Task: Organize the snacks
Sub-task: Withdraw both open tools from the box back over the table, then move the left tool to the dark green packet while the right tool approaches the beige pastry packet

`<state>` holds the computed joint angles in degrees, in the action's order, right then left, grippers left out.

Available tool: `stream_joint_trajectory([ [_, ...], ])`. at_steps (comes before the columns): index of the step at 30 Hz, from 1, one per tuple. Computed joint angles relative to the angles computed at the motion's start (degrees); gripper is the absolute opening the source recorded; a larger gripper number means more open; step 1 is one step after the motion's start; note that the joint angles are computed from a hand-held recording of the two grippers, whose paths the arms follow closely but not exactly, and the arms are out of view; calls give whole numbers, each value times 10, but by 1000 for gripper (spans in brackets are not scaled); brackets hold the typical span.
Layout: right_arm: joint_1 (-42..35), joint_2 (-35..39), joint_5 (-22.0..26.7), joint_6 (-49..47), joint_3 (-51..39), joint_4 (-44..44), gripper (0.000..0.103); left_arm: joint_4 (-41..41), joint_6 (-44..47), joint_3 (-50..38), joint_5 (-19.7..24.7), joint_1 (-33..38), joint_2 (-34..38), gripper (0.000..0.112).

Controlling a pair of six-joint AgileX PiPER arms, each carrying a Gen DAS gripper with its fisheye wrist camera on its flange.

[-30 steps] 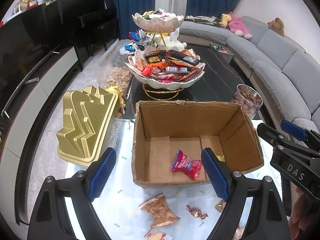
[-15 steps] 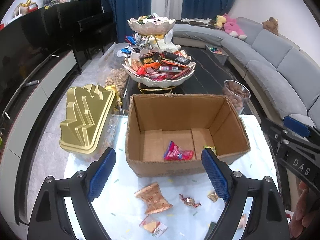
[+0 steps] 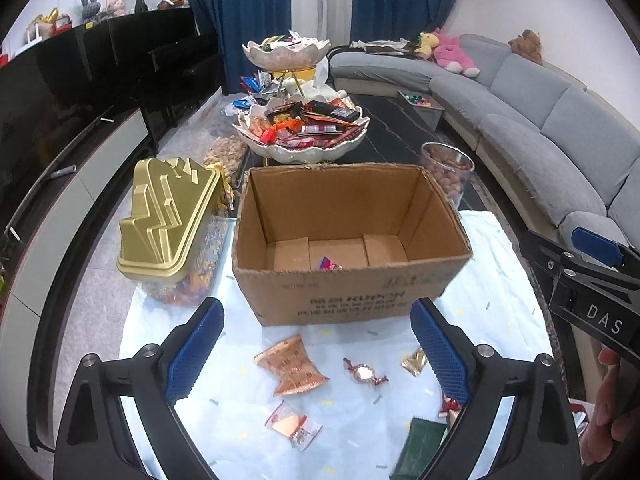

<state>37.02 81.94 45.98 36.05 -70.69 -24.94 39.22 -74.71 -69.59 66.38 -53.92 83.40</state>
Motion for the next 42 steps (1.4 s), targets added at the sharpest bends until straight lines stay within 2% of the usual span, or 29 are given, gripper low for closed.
stream_joint_trajectory([
  [10,16,-71,-5,42,96,-34,79,31,-85,39,26,-92,10,98],
  [27,36,-155,-27,97,252,-59,79,56,-200,98,11,-214,47,98],
  [42,55,-179,-78,162,360,-87,79,84,-291,137,-57,-283,109,98],
])
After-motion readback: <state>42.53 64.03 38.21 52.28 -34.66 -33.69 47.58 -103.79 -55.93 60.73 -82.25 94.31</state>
